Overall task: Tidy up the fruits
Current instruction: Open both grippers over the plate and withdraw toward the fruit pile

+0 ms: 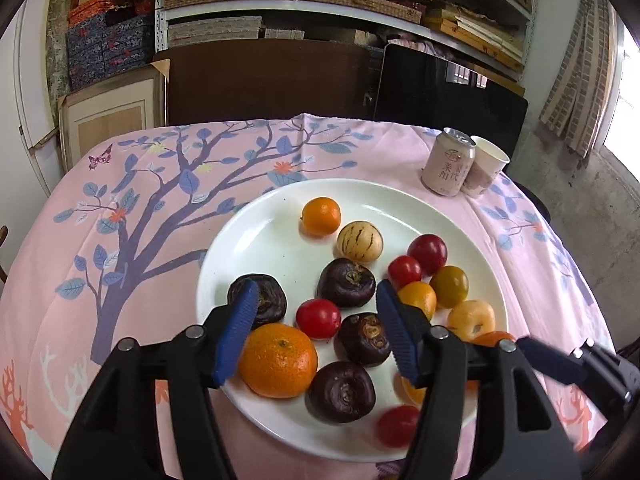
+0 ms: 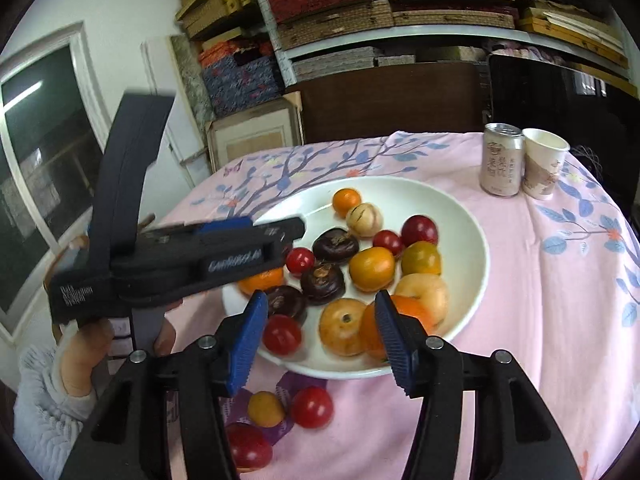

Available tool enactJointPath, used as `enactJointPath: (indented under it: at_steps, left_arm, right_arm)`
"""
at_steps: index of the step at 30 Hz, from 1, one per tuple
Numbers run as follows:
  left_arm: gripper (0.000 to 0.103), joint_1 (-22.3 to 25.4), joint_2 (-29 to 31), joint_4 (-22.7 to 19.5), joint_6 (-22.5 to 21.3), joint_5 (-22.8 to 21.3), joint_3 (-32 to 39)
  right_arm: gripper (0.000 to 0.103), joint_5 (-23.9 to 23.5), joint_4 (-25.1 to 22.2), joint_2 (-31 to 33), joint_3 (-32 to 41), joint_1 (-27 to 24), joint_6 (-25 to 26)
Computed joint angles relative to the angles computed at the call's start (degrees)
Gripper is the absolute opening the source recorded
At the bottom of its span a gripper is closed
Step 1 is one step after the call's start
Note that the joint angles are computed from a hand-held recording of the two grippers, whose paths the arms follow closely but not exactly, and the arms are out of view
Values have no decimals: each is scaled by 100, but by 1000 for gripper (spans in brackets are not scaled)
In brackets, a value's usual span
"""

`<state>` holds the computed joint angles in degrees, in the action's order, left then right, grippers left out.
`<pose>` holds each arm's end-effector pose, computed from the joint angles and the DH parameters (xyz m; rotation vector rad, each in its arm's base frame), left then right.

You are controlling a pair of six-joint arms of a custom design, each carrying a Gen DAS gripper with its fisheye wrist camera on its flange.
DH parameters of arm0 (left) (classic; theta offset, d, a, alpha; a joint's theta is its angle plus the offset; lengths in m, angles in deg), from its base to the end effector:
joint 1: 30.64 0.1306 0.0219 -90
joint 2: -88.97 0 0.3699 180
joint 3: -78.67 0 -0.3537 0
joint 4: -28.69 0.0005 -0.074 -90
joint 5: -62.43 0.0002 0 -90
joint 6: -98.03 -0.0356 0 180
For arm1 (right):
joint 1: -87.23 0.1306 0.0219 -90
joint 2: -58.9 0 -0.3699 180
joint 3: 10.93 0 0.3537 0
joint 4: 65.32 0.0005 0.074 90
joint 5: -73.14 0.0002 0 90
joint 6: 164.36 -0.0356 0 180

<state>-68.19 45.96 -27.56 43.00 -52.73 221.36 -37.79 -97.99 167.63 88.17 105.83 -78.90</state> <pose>0.5732 -0.4221 0.3359 -0.1344 2.3421 -0.0751 0.5350 0.1929 0.3494 -0.4725 2.2821 0.6263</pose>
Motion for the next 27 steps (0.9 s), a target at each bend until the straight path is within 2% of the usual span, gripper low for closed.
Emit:
enactJointPath:
  at_steps: [2, 4, 6, 12, 14, 20, 23, 27]
  left_arm:
    - [60, -7, -73, 48, 37, 21, -122]
    - [63, -46, -200, 107, 63, -67, -336]
    - [71, -121, -437, 238, 157, -249, -764]
    - [72, -390, -1275, 713, 582, -370, -2246]
    - [79, -526, -1460, 782, 686, -477, -2578]
    - [81, -901, -1632, 789, 773, -605, -3010]
    - [84, -1051, -1567, 679, 741, -690, -2966]
    - [85, -1200, -1521, 777, 562, -618, -2954]
  right_arm:
    - [57, -203, 86, -57, -67, -129, -259]
    - [61, -180, 190, -120, -167, -202, -371]
    - [65, -60, 320, -184, -293, -253, -466]
    - [68, -132, 546, -432, -778, -462, -828]
    - [69, -160, 592, -557, -973, -521, -880]
    - [78, -161, 828, -973, -1547, -655, -1044]
    - [78, -259, 904, -1060, -1678, -732, -1134]
    - [79, -301, 928, -1083, -1712, -797, -1189]
